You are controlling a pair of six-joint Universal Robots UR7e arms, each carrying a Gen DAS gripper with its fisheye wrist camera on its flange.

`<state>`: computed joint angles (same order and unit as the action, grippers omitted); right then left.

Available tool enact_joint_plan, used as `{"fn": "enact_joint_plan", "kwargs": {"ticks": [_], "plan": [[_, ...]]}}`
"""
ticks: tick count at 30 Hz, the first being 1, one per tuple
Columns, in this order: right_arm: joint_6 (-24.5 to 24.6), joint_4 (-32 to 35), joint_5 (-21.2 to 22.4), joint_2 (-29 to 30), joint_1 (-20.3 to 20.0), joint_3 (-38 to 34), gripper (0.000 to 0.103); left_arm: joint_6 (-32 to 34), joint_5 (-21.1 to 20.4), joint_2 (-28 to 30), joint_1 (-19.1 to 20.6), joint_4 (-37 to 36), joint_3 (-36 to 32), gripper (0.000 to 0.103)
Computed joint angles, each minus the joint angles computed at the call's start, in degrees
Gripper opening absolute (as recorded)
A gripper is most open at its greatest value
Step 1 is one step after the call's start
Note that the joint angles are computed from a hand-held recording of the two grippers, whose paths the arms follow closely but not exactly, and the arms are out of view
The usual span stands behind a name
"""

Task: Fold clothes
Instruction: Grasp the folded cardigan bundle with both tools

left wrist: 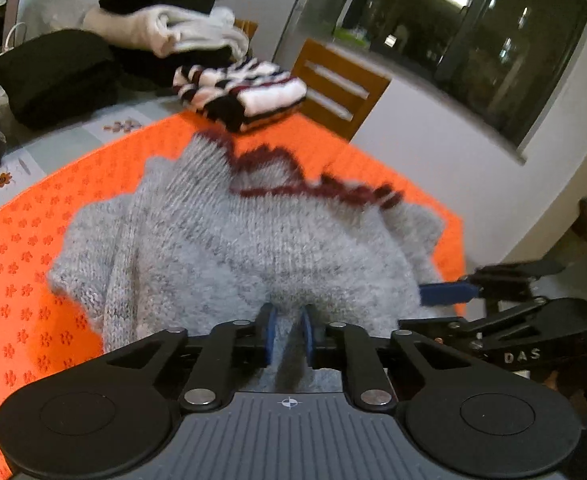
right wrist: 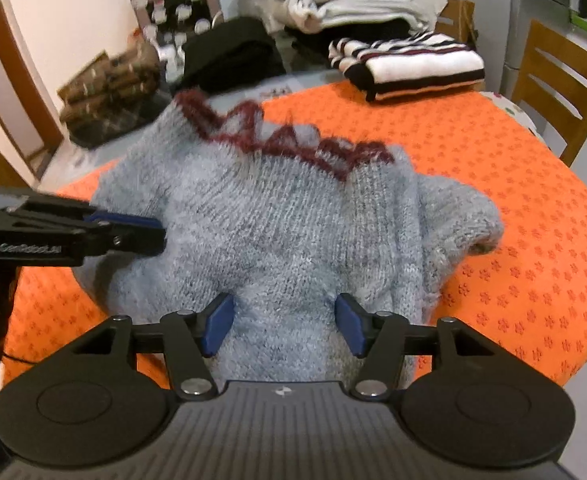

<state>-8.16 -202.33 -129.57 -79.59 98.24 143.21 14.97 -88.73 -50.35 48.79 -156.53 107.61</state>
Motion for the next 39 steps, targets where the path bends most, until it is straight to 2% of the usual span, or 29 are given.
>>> {"fn": "enact_joint_plan", "kwargs": {"ticks": [2, 3, 4, 5, 6, 8, 10, 12, 14, 16, 20, 23, 26, 33, 36, 37, 39], "plan": [[1.1, -2.2, 0.0, -0.8, 0.7, 0.9, 0.075, 0.4, -1.4, -1.5, 0.3, -0.4, 0.6, 0.034], [1.6, -3.3, -0.2, -1.2, 1.1, 1.3, 0.079, 0.6, -1.5, -2.3, 0.3, -1.5, 1.1, 0.047], [1.9, -4.5, -0.8, -1.3, 1.6, 1.5, 0.085, 0.6, -0.8, -2.9, 0.2, -3.3, 1.8, 0.069], [2.2, -5.7, -1.5, -1.5, 2.1, 1.7, 0.089, 0.7, -0.1, -3.4, 0.0, -5.1, 2.4, 0.076], [2.5, -6.9, -2.2, -1.6, 2.5, 2.0, 0.091, 0.8, 0.5, -3.9, -0.1, -6.7, 2.8, 0.082], [3.7, -9.4, -2.4, -2.6, 2.5, 2.9, 0.093, 0.5, 1.3, -4.1, 0.4, -8.1, 2.4, 0.087], [5.1, -11.1, -1.8, -4.0, 1.6, 4.1, 0.099, -0.9, 2.4, -3.5, 1.2, -7.3, 0.7, 0.092], [6.6, -11.7, -0.3, -5.6, -0.3, 5.2, 0.099, -2.5, 4.2, -2.5, 1.9, -5.7, -1.3, 0.095], [7.9, -11.6, 3.2, -7.3, -3.2, 6.3, 0.100, -4.5, 5.5, -1.5, 2.7, -4.6, -2.9, 0.097], [8.9, -12.0, 7.8, -8.9, -6.7, 7.5, 0.100, -7.2, 4.3, -0.4, 4.0, -2.8, -4.5, 0.097], [12.0, -13.4, 21.7, -10.6, -16.5, 9.7, 0.101, -12.8, 0.7, 2.2, 6.5, 1.3, -7.9, 0.097], [13.5, -15.3, 27.1, -8.9, -21.7, 9.5, 0.102, -15.1, -0.6, 3.8, 7.5, 2.9, -9.4, 0.097], [13.7, -15.7, 28.7, -6.8, -24.2, 8.5, 0.102, -16.6, -1.9, 5.0, 8.1, 3.9, -10.1, 0.097], [14.4, -16.2, 40.0, -4.6, -31.5, 8.1, 0.103, -19.8, -6.6, 7.8, 9.2, 5.2, -11.9, 0.098], [13.0, -16.8, 41.1, -3.3, -31.7, 7.4, 0.103, -20.3, -6.8, 8.9, 8.8, 5.6, -12.3, 0.100], [13.0, -16.5, 43.0, -3.1, -32.2, 7.2, 0.103, -20.2, -6.5, 9.1, 8.6, 5.1, -12.1, 0.100], [14.3, -15.6, 43.9, -2.0, -31.7, 6.1, 0.103, -20.4, -6.4, 8.9, 8.3, 3.2, -11.1, 0.099]]}}
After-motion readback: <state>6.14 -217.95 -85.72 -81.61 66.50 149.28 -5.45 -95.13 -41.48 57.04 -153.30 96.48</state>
